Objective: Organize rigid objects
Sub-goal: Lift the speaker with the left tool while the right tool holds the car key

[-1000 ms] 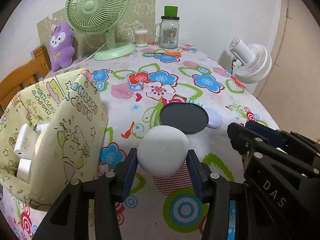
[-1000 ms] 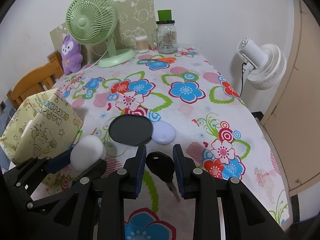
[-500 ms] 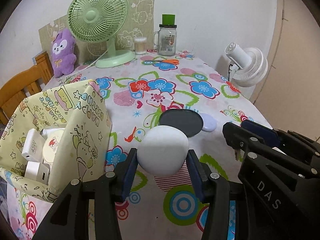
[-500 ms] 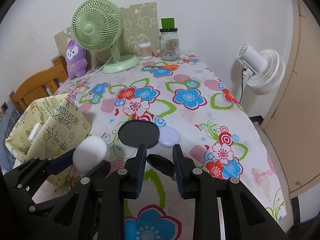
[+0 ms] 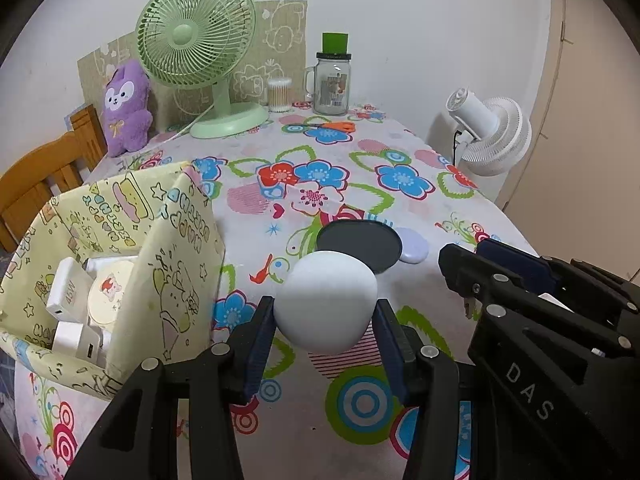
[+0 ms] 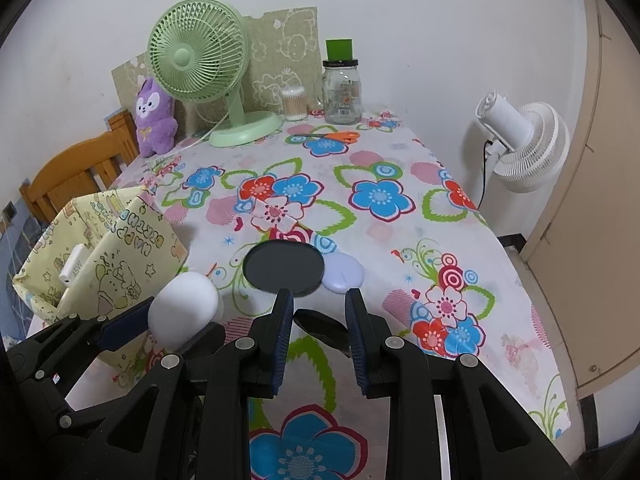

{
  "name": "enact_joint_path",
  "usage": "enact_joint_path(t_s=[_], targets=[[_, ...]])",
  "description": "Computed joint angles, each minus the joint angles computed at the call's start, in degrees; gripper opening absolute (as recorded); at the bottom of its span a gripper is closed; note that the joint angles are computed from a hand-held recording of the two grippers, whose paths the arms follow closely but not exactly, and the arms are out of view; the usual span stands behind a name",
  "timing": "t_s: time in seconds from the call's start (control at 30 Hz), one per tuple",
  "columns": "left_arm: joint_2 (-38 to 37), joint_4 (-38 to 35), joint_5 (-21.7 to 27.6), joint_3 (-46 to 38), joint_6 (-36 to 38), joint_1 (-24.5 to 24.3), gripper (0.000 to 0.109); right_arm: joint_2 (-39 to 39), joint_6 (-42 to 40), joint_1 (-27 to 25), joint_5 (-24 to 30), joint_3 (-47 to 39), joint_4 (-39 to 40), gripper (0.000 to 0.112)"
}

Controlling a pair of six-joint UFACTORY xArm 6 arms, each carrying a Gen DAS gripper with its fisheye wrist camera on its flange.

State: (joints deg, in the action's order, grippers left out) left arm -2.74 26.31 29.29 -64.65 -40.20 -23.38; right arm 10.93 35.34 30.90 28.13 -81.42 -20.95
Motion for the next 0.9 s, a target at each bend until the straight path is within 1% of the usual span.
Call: enact_joint_path(t_s=[0.13, 0.37, 0.9], targets=[[-0.6, 0.0, -0.1, 0.0, 0.4, 0.0, 0.050, -0.4, 0.4, 0.3, 0.2, -0.5, -0.9, 0.030], [-1.4, -2.1, -0.1, -0.1, 2.6, 0.2, 0.050, -0.5, 1.1, 0.9, 1.1, -1.6, -2.0, 0.030], [-3.3, -4.4, 0.5, -0.4, 5.9, 1.1, 0.050, 0.3, 1.2, 2.2, 2.8, -5.2, -2.7, 0.030]])
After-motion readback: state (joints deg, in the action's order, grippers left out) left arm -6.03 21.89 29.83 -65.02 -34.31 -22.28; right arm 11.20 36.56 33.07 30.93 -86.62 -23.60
